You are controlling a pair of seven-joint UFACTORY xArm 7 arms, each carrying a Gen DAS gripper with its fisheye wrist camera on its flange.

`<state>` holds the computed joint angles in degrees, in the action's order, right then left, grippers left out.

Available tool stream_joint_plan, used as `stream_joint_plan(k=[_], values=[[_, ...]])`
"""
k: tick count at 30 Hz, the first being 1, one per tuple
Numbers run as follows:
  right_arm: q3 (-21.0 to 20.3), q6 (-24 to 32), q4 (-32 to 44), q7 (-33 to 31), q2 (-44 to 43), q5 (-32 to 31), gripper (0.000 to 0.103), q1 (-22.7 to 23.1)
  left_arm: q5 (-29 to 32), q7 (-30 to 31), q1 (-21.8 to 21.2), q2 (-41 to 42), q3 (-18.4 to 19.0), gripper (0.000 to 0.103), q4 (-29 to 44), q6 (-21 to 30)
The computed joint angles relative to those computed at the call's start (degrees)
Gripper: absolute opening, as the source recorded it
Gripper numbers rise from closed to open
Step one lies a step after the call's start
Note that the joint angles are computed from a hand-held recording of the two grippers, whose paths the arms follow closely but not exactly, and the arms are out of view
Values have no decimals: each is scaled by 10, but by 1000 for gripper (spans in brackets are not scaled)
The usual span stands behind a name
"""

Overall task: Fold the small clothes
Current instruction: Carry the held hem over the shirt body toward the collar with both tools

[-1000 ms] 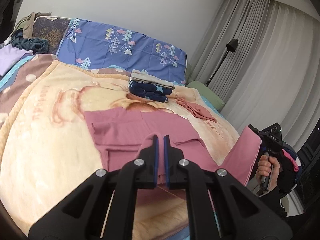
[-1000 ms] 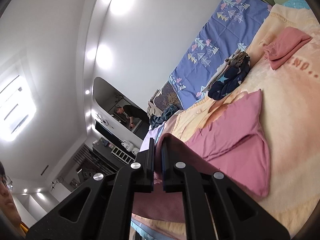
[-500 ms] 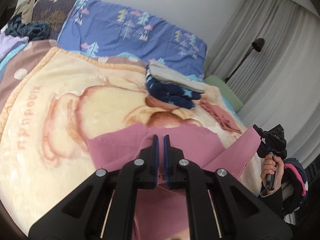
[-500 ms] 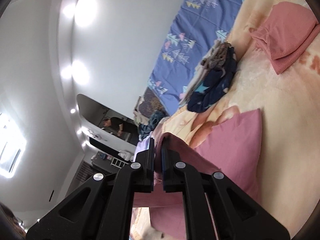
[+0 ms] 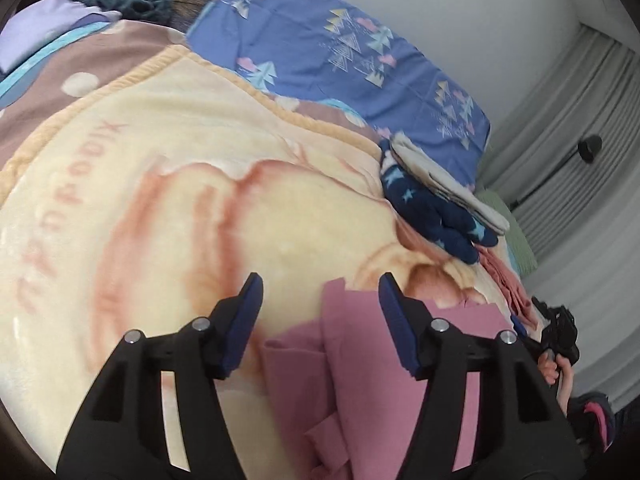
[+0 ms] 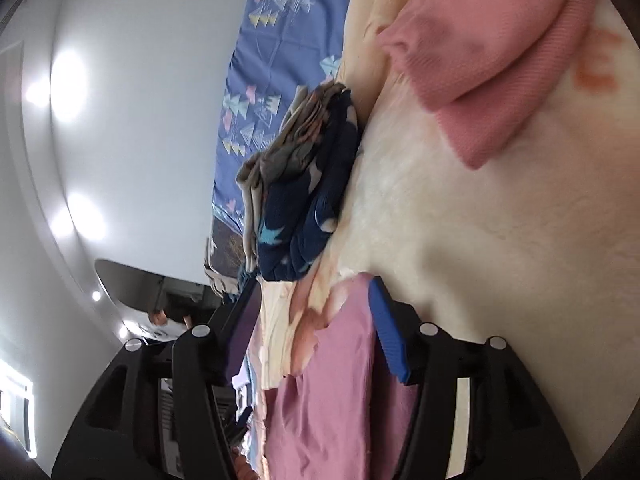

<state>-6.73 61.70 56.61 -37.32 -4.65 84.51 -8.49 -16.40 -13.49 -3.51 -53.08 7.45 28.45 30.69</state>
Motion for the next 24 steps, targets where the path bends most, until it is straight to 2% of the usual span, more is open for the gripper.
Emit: stream_joint_plan(k=[3,6,9,10,12,14,15,16,19,21,23,24], values=[[-8,-11,-39,-14,-55,-29,57,-5,17,-10,24,-53,-10,64,-10,40],[-27,8,-81,-22,-113,-56,57,-3,25,-25,26,-116,-22,65,-19,98],[-49,29,-127,-25,-180,-90,57,1,42,-32,22,-157,-48,65,-26,142],[-55,34,-141,-25,-201,-106,58,3,59,-35,27,-160,-68,65,-25,155],[-59,36,-170,-17,-243,-138,60,10,82,-36,25,-134,-90,62,-14,161],[-68,44,-192,-6,-273,-159,60,20,107,-35,29,-88,-107,50,-1,140],[-73,49,-205,2,-288,-169,60,23,114,-34,27,-57,-111,39,9,126],[-79,52,-216,7,-301,-176,60,27,115,-33,20,-35,-109,33,16,118],[-88,51,-236,12,-328,-197,60,35,117,-23,-1,20,-105,34,32,85],[-93,47,-245,16,-340,-216,60,37,137,-21,4,55,-118,36,41,75],[-110,55,-253,21,-345,-224,60,40,200,-56,55,78,-167,37,50,83],[-117,60,-255,23,-344,-226,60,40,254,-92,102,83,-208,39,53,93]])
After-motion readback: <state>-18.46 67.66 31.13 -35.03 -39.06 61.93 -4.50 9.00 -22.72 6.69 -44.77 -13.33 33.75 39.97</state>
